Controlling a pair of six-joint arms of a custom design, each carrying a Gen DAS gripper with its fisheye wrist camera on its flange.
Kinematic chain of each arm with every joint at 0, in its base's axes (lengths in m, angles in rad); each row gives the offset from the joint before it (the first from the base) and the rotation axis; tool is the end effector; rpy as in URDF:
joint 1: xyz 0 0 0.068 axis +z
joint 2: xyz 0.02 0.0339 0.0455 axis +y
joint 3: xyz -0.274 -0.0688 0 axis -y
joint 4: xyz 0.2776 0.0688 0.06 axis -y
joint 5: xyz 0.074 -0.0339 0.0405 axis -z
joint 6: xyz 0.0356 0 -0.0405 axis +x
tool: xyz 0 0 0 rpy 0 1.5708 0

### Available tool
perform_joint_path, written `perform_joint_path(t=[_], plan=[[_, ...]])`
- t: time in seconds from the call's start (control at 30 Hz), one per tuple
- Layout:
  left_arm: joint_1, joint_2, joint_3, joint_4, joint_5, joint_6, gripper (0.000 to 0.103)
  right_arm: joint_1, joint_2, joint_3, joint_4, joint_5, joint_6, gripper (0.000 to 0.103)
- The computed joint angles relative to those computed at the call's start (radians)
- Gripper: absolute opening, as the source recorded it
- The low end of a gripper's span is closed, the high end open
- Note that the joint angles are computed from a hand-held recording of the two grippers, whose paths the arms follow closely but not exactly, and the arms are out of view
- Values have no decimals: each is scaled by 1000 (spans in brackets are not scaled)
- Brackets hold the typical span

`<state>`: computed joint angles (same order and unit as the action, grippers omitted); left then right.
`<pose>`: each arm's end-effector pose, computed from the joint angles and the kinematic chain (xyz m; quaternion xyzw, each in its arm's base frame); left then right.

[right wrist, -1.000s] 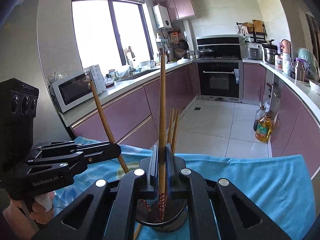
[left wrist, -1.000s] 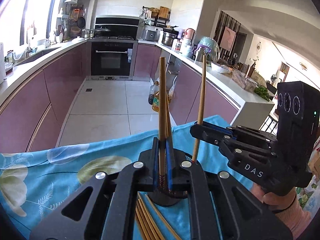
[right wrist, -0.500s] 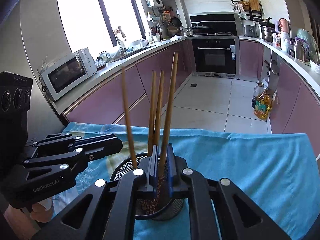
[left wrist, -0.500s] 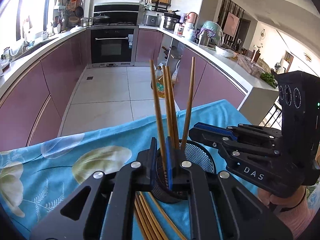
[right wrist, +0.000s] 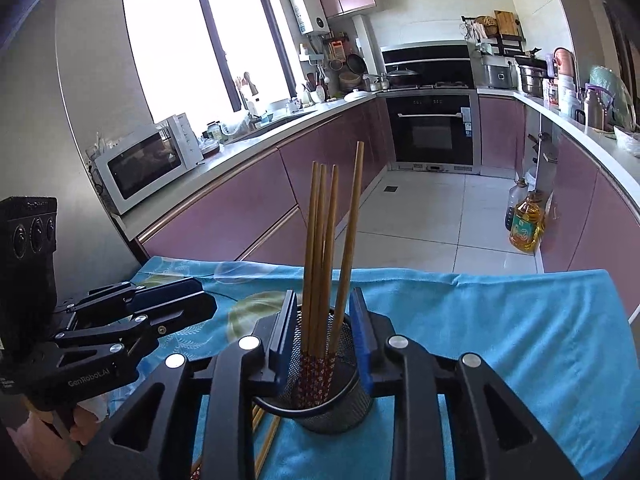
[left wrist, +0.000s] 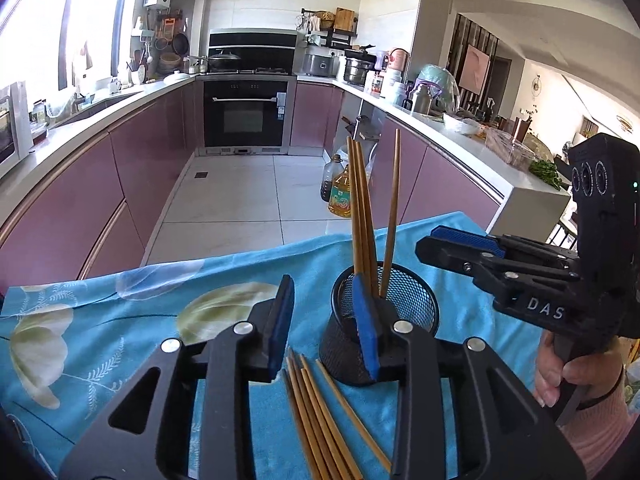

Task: Organize utensils
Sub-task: 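Lower the chopsticks into the mesh cup and open both grippers, then move both open grippers back over the chopsticks lying on the cloth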

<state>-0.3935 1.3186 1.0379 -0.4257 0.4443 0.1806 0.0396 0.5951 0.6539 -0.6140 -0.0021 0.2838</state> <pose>0.2857 -0.1352 0.2907 0.3393 0.8234 -0.2423 0.3850 0.1597 0.0064 0.2855 0.1059 0.8674 0.0792 0.4798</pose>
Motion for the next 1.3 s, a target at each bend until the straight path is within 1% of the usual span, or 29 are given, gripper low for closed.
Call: perform_joint_path(t=[0.1,0.23,0.4,0.53,0.7,0.8,1.07,1.2,1.3], plan=[[37,-46,-40,-10,13,35,32,63,-82,-7,-46,35,13,29],[86,-91,-102,-30,23,92,32,209,-157,-27,-109,118,46,34],[140,-113,-183,-52,18,158,32,408,-168,-83,-148,234,149,34],[177,-107,-235,-77,25,203,32,493,-131,-146,-145,272,225,34],[211,-93,-284,-93,35,242,32,525,-83,-220,-106,250,292,34],[208,-95,-311,-92,33,248,32,540,-74,-247,-90,248,321,34],[181,-106,-346,-90,26,246,32,588,-61,-267,-85,273,370,34],[161,-107,-352,-88,13,239,32,595,-63,-270,-91,278,369,34],[144,-102,-355,-81,-1,232,32,612,-36,-266,-76,289,377,34]])
